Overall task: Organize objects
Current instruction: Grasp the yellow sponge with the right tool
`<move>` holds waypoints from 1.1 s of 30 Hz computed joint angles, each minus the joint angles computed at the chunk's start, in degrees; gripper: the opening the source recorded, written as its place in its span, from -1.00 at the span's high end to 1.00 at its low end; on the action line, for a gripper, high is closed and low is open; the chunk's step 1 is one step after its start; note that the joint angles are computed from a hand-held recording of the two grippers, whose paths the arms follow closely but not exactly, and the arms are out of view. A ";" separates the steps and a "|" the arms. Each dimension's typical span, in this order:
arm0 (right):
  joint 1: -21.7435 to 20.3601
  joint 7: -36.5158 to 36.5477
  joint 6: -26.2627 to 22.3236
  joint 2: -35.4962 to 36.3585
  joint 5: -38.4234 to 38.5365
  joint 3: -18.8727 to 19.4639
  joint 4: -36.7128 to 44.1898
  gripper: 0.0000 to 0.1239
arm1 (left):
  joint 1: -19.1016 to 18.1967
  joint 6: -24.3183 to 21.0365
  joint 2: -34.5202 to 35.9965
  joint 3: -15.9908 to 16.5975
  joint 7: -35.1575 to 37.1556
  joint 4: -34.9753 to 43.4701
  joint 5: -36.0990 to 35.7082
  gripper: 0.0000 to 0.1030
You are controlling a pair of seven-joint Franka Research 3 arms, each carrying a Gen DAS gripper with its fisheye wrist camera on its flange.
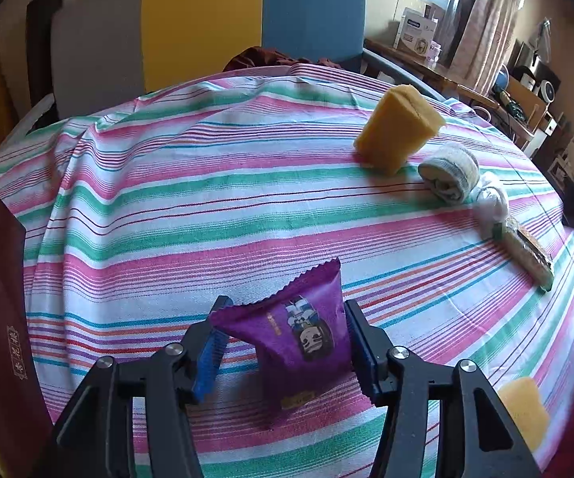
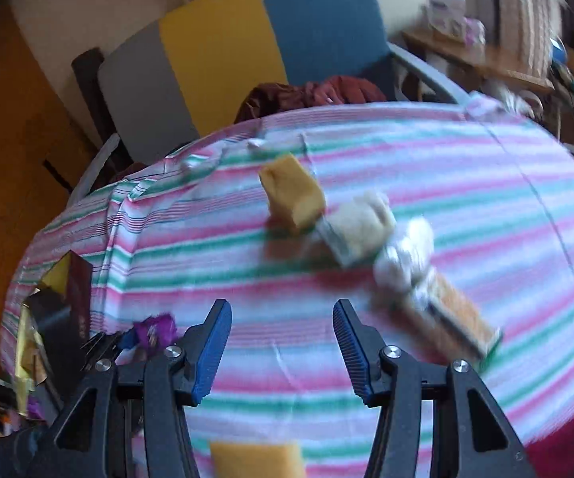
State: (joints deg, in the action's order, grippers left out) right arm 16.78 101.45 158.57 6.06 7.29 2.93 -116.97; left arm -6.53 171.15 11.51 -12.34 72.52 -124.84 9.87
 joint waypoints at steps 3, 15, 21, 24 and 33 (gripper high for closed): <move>0.90 1.06 -2.59 5.99 -6.53 -1.48 8.20 0.11 | 2.03 0.10 0.18 -2.22 3.01 0.05 -3.75 -0.10; 5.31 0.52 -17.95 26.83 -14.34 -6.48 36.73 -0.05 | 4.76 3.28 0.27 -5.38 8.67 -1.31 -9.82 -0.10; 4.63 0.54 -14.60 22.91 -14.01 -5.94 30.82 0.31 | 7.05 4.01 0.32 -8.10 12.44 -1.65 -14.84 -0.10; 4.98 2.82 -9.16 14.99 -14.21 -5.84 20.04 0.31 | 6.49 4.61 0.39 -7.61 12.46 -1.81 -15.07 -0.10; 1.18 4.60 -0.25 1.03 -3.20 -0.95 -2.38 0.31 | 0.00 5.57 0.06 0.07 4.17 -2.26 -5.30 0.04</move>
State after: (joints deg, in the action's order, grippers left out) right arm 17.96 106.05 158.32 7.09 4.09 1.99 -119.36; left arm -6.53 176.73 11.57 -12.27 76.70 -127.10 4.57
